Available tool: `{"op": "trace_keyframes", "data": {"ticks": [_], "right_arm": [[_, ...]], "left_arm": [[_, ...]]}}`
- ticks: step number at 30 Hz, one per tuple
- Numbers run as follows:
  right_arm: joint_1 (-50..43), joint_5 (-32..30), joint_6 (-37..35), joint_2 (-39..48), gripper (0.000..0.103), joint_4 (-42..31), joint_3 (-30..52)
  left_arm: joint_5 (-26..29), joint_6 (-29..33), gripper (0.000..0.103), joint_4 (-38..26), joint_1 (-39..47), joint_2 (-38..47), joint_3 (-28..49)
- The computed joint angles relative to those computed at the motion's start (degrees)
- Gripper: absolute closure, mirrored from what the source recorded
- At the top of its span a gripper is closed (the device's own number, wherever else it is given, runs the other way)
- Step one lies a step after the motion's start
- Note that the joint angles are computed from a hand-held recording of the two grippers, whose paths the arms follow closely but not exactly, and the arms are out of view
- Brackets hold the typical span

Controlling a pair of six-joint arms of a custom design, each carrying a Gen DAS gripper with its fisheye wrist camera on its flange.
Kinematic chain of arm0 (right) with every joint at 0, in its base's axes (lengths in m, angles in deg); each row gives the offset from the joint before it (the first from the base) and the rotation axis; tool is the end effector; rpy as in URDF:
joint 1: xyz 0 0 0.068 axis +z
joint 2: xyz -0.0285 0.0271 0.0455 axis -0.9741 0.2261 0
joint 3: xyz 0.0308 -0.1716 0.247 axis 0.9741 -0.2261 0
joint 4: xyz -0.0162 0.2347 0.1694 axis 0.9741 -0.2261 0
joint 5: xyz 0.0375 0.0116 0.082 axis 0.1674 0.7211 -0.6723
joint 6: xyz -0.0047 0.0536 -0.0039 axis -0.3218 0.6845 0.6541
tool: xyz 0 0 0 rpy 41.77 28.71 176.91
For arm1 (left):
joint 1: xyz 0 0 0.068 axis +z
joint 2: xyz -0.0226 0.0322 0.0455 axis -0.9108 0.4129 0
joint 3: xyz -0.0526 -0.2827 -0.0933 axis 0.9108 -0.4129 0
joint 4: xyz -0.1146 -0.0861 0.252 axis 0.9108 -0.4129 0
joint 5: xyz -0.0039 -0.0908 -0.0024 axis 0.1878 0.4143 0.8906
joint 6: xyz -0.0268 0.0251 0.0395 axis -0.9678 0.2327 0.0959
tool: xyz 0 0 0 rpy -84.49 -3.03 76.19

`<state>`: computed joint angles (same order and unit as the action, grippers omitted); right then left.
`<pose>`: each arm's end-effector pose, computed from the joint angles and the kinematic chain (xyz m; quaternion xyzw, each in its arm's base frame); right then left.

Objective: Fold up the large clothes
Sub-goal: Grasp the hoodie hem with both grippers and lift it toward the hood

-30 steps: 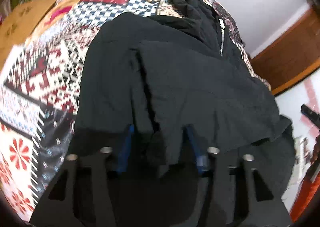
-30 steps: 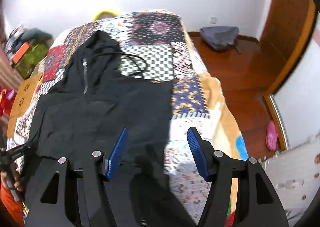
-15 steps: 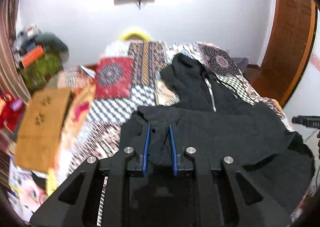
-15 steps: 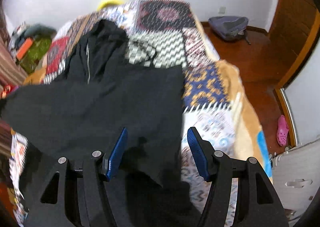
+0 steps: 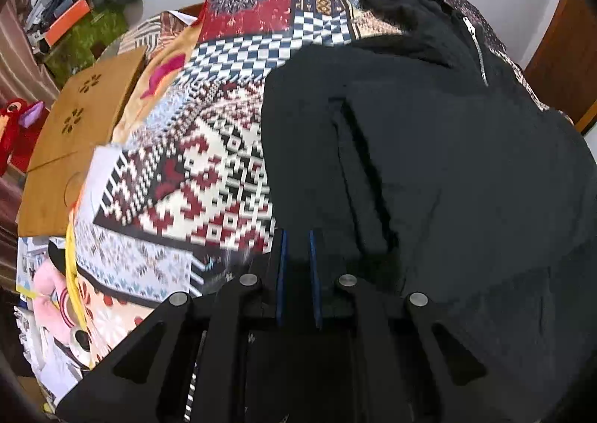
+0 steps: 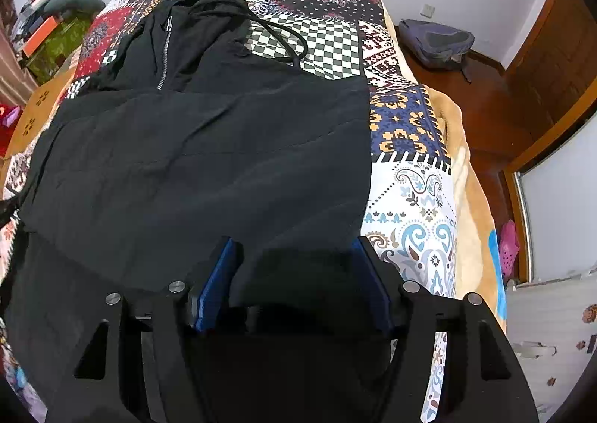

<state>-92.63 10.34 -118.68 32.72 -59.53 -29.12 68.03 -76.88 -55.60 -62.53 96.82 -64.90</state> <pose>0.2962 -0.0720 0.1859 -0.2341 0.9500 0.0666 0.1957 0.2054 0.0171 0.1036 -0.1835 0.9542 0.0570 0.2291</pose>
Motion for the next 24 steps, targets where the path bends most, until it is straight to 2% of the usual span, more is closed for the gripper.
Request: {"op": "trace_keyframes", "data": {"ticks": [4,7,9,11,14,18,24], "right_arm": [[-0.02,-3.44,1.56,-0.38,0.042,-3.76,3.08],[0.62,-5.75,2.32,-2.83,0.042,-4.76,4.71],[1.42,-6.98,3.08,-4.31,0.042,-4.71,5.88],[2.55,-8.12,4.40,-5.24,0.042,-4.37,7.21],[4.56,-9.93,7.35,-5.75,0.042,-3.16,9.26],[8.52,-11.34,13.90,-4.47,0.041,-0.63,12.08],[15.48,-9.98,20.63,0.15,0.041,1.73,17.13]], "left_arm": [[2.17,1.21,0.091,-4.72,0.57,-5.85,0.82],[1.85,1.28,0.078,-8.61,-0.74,-10.47,3.18],[-0.51,1.05,0.062,-10.48,-2.97,-12.04,5.84],[-1.66,1.63,0.062,-10.99,-4.48,-12.72,8.16],[-1.48,2.70,0.061,-11.71,-5.66,-11.36,12.95],[-1.79,3.98,0.055,-10.38,-6.57,-7.06,19.14],[-0.39,4.42,0.053,-7.77,-6.51,2.29,28.92]]}}
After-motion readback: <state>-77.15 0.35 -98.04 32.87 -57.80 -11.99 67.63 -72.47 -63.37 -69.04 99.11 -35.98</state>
